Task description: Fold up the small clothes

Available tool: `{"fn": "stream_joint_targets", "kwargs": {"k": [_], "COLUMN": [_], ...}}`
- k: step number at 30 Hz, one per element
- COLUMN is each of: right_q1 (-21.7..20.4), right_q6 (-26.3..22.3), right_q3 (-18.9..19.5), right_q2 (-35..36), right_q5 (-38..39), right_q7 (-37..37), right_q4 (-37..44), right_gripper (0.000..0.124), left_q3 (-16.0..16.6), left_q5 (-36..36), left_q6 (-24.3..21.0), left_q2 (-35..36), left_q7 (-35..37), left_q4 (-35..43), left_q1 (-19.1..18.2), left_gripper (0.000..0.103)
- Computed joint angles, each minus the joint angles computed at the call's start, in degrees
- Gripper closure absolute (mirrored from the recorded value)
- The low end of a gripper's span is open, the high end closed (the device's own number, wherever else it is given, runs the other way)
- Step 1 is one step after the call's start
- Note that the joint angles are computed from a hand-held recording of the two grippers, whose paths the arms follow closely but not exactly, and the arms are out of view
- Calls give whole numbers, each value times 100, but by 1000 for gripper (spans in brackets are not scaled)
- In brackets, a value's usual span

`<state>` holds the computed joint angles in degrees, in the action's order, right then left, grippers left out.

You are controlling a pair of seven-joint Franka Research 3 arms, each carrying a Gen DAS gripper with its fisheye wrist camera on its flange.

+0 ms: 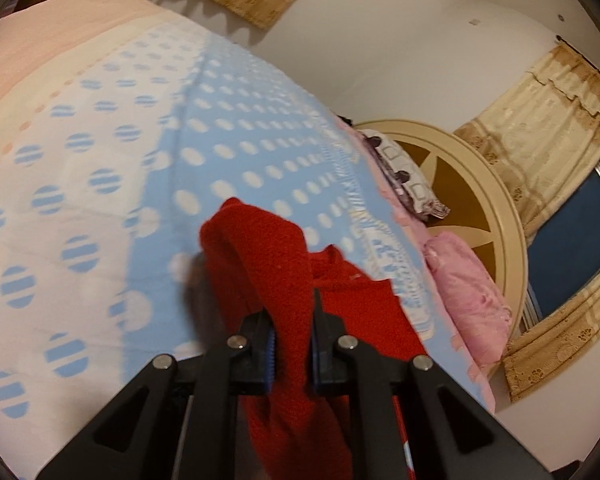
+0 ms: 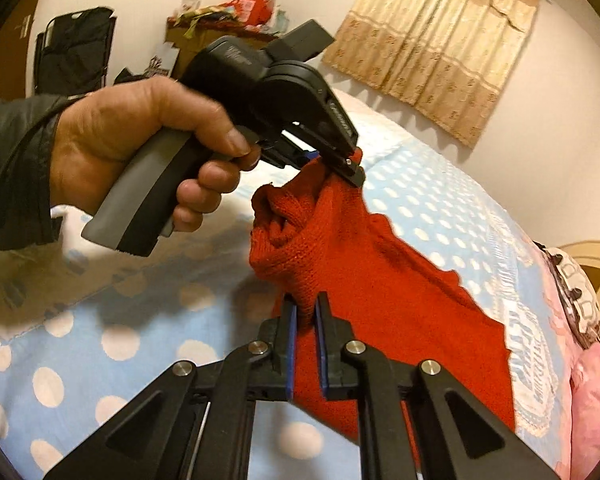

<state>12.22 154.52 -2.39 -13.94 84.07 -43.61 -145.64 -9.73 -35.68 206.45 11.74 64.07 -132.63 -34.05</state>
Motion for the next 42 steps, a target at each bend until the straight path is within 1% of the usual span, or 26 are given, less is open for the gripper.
{"fn": "stream_joint_targets", "kwargs": {"k": [4, 6, 7, 9, 10, 12, 13, 15, 18, 19, 20, 22, 23, 25, 27, 28, 29, 30, 31, 33, 34, 36, 38, 39, 40, 42], "right_q1": [-137, -219, -254, -341, -385, -473, -501, -610, -782, -837, -901, -1027, -1061, -1149, -1242, -1283, -1316, -1348, -1387, -1482, -1535, -1634, -1754, -1831, -1909, -2054], "right_q6": [-131, -187, -208, -254, -272, -299, -293, -325, -406, -418, -442, -499, -481, -506, -535, -542, -520, -508, -498, -544, -580, -648, -868, -1109, -1333, -1688], "right_q3": [-130, -171, -194, -249, -271, -318, -313, -363, -449, -463, -487, -523, -508, -522, -532, -530, -519, -510, -510, -522, -528, -529, -550, -575, -593, -608], "right_q2": [101, 44, 44, 85, 103, 157, 202, 270, 417, 451, 508, 628, 640, 746, 864, 927, 976, 1021, 1079, 1209, 1276, 1393, 1509, 1580, 1650, 1796], "right_q5": [-23, -56, -55, -69, -90, -84, -98, -172, -306, -340, -391, -532, -553, -628, -742, -797, -825, -855, -895, -1032, -1139, -1301, -1568, -1827, -1965, -2169], "right_q7": [149, 249, 281, 386, 445, 527, 597, 786, 989, 1058, 1152, 1355, 1410, 1548, 1716, 1788, 1847, 1900, 1966, 2159, 2299, 2477, 2744, 3016, 3224, 3567], "right_q4": [217, 219, 237, 311, 342, 407, 460, 527, 670, 697, 751, 878, 889, 969, 1050, 1097, 1123, 1162, 1205, 1308, 1350, 1425, 1527, 1603, 1686, 1865], "right_gripper": [117, 117, 117, 117, 117, 117, 117, 117, 117, 117, 117, 117, 117, 118, 119, 120, 122, 123, 123, 123, 123, 123, 123, 123, 122, 122], "left_q3": [67, 120, 229, 346, 471, 575, 775, 874, 1174, 1223, 1355, 1416, 1381, 1445, 1426, 1500, 1480, 1438, 1486, 1416, 1482, 1491, 1476, 1467, 1500, 1456], "left_q5": [40, 111, 24, 61, 5, 161, 129, 353, 559, 638, 707, 870, 983, 1150, 1318, 1385, 1476, 1570, 1654, 1834, 1951, 2147, 2318, 2409, 2525, 2719], "left_q6": [5, -71, -170, -277, -364, -498, -636, -805, -1123, -1160, -1300, -1440, -1542, -1696, -1879, -2002, -2128, -2228, -2323, -2480, -2634, -2804, -2976, -3043, -3147, -3317], "left_q2": [226, 345, 444, 556, 633, 788, 908, 1071, 1377, 1416, 1558, 1705, 1826, 1945, 2103, 2184, 2291, 2369, 2437, 2580, 2664, 2781, 2922, 2978, 3050, 3190], "left_q7": [76, 87, 215, 249, 333, 270, 345, 254, 151, 102, 60, -77, -144, -276, -413, -509, -571, -616, -702, -794, -866, -972, -1105, -1153, -1212, -1274], "left_q4": [417, 649, 859, 1081, 1241, 1520, 1755, 2038, 2559, 2614, 2846, 3068, 3251, 3429, 3654, 3771, 3919, 4040, 4153, 4383, 4531, 4744, 4992, 5095, 5229, 5479], "left_q1": [-75, -121, -247, -374, -512, -613, -816, -904, -1172, -1216, -1328, -1362, -1318, -1350, -1311, -1363, -1342, -1306, -1346, -1300, -1359, -1366, -1366, -1354, -1378, -1334], "left_gripper": [90, 90, 90, 90, 90, 90, 90, 90, 90, 90, 90, 90, 90, 90, 90, 90, 90, 90, 90, 90, 90, 90, 91, 91, 91, 90]}}
